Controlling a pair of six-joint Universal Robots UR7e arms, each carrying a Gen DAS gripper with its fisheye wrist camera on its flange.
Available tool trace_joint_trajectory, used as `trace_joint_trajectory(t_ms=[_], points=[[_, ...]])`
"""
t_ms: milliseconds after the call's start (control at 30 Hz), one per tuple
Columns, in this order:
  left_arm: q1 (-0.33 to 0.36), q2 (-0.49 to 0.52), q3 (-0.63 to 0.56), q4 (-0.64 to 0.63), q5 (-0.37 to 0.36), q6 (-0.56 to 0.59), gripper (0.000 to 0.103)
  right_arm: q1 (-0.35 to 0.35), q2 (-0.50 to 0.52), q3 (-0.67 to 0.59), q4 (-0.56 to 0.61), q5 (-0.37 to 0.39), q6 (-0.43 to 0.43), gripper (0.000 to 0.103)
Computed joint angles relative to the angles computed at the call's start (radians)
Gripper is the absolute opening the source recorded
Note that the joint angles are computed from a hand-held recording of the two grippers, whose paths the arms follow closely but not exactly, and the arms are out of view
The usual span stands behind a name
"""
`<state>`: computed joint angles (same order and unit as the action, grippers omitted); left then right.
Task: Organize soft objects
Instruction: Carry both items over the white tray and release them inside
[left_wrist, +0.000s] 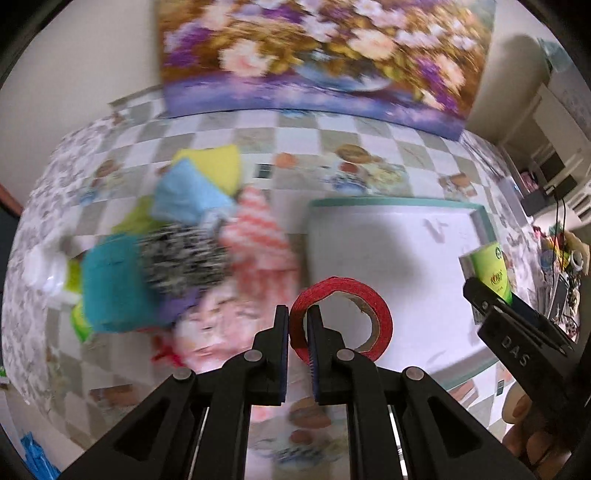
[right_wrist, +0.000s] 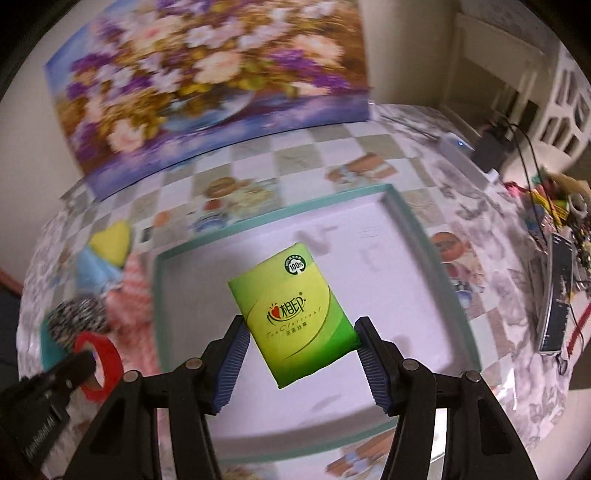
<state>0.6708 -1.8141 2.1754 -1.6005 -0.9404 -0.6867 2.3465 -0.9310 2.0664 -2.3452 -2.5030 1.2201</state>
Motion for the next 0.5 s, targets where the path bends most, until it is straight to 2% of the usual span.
trace_joint_trajectory(t_ms=[233,367,500], points=[[0.007,0.136,0.045,-0.158,-0.031,0.053,0.010,-0.092,-0.095,0.093,-0.006,-0.022,0.058,0.062],[0.024,0.212,0.047,-0.228,-0.034,0.074,0.010,-0.129,-0.114,0.112,-0.018,-0.033,0.057,0.062],[0.031,0.270,0.039,-0.280,-0.027,0.094,0.010,-0.162,-0.115,0.120,-0.048,-0.041,0.019,0.062]])
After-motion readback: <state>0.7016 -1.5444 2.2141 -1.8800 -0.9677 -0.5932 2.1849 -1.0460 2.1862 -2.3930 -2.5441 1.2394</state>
